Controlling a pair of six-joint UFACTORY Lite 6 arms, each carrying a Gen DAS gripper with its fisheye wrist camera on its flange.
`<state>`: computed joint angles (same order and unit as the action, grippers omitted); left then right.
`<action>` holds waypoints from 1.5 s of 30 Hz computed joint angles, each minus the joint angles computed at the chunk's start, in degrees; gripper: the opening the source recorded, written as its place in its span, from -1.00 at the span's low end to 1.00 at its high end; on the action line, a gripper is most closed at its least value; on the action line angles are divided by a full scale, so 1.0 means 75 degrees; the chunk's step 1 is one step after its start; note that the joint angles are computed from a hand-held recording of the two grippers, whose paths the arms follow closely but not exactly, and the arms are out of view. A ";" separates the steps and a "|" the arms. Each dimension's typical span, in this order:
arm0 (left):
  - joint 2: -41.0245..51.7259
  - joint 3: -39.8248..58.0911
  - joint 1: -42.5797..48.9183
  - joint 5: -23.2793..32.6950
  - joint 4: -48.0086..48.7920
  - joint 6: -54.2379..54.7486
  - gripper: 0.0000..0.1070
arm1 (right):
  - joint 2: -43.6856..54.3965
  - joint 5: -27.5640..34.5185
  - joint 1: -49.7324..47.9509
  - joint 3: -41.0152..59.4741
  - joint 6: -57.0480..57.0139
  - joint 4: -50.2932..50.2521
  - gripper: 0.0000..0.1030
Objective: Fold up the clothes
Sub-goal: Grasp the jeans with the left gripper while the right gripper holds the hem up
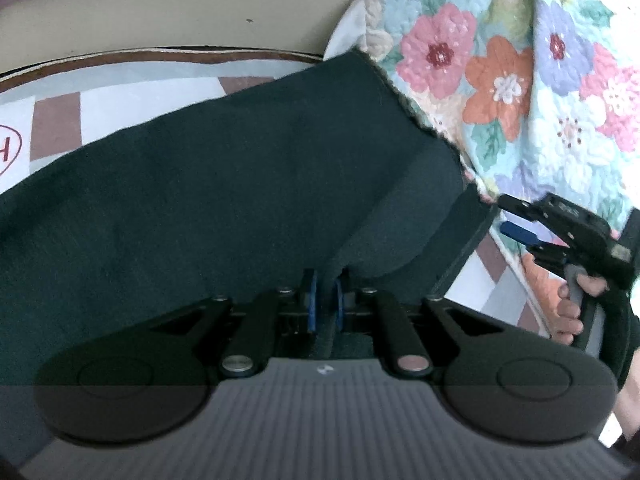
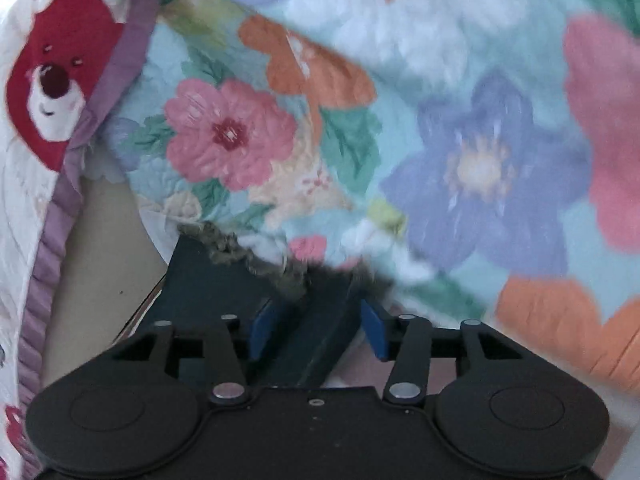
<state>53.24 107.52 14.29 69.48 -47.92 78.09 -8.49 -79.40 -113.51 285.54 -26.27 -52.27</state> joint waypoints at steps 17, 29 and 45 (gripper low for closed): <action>-0.1487 -0.2649 0.0124 -0.1266 -0.0191 0.1486 -0.66 | -0.2493 -0.2639 -0.0182 -0.2302 -0.4752 0.1316 -0.60; -0.0552 -0.1444 0.0509 -0.0261 -0.0160 -0.0155 -0.71 | -0.1177 0.2545 -0.0449 -0.0440 0.1118 -0.1239 0.11; -0.0466 -0.0422 0.1038 0.1360 0.0257 -0.0447 -0.63 | -0.1861 -0.0315 -0.0387 -0.2688 -0.3979 -0.1732 -0.91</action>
